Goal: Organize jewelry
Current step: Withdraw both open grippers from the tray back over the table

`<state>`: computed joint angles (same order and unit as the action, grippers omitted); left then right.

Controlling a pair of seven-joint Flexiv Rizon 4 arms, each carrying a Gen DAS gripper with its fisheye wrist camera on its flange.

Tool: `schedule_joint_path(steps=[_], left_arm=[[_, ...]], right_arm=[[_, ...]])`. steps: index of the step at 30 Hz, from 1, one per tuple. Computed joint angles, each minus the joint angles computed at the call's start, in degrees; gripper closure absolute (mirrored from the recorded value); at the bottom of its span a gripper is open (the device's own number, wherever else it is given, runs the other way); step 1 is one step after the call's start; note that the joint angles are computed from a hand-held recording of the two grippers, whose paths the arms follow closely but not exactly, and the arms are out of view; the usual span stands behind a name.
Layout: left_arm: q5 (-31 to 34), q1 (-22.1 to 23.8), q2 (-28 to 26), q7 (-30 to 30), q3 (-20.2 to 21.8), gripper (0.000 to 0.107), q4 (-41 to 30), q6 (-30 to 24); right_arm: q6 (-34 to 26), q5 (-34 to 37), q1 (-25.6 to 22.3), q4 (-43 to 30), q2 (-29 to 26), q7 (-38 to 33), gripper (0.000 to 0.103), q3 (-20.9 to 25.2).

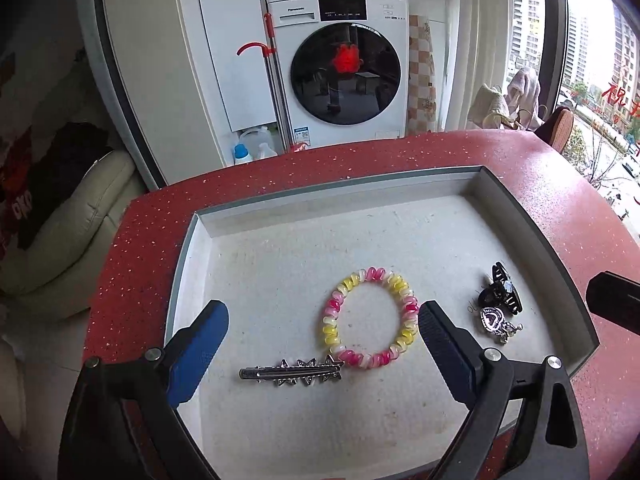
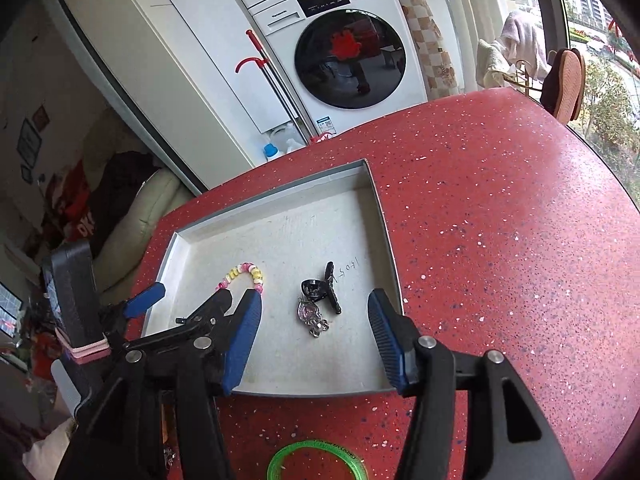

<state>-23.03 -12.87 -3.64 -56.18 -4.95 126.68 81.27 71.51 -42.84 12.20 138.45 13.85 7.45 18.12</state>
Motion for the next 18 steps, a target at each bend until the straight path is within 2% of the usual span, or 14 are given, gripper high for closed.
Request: schedule_joint_path(steps=[2, 5, 10, 14, 15, 18], left_arm=[[-4.2, -0.2, 1.4, 3.7, -0.5, 0.004, 1.3, 0.5], [-5.4, -0.6, 3.8, 5.1, 0.7, 0.004, 3.0, -0.3], [-12.9, -2.8, 8.6, 10.6, 3.6, 0.004, 6.8, -2.7], [-12.3, -3.0, 12.3, 11.5, 6.0, 0.004, 10.0, -3.3], [-11.8, -2.8, 13.1, 11.4, 6.5, 0.004, 10.7, -3.8], [-11.3, -2.4, 15.8, 10.8, 8.2, 0.004, 12.7, -5.7]], right_arm=[[-0.3, 1.0, 0.4, 0.5, 0.8, 0.2, 0.041, 0.4], [-1.7, 1.5, 0.7, 1.1, 2.1, 0.7, 0.023, 1.3], [-3.1, 0.5, 0.9, 2.1, 4.8, 3.2, 0.017, 3.1], [-6.0, -0.1, 1.6, 2.2, 6.5, 4.9, 0.014, 4.8], [-6.7, 0.0, 2.0, 2.3, 6.8, 5.2, 0.0, 5.0], [-7.4, -0.1, 3.0, 2.4, 7.4, 6.2, 0.0, 5.6]])
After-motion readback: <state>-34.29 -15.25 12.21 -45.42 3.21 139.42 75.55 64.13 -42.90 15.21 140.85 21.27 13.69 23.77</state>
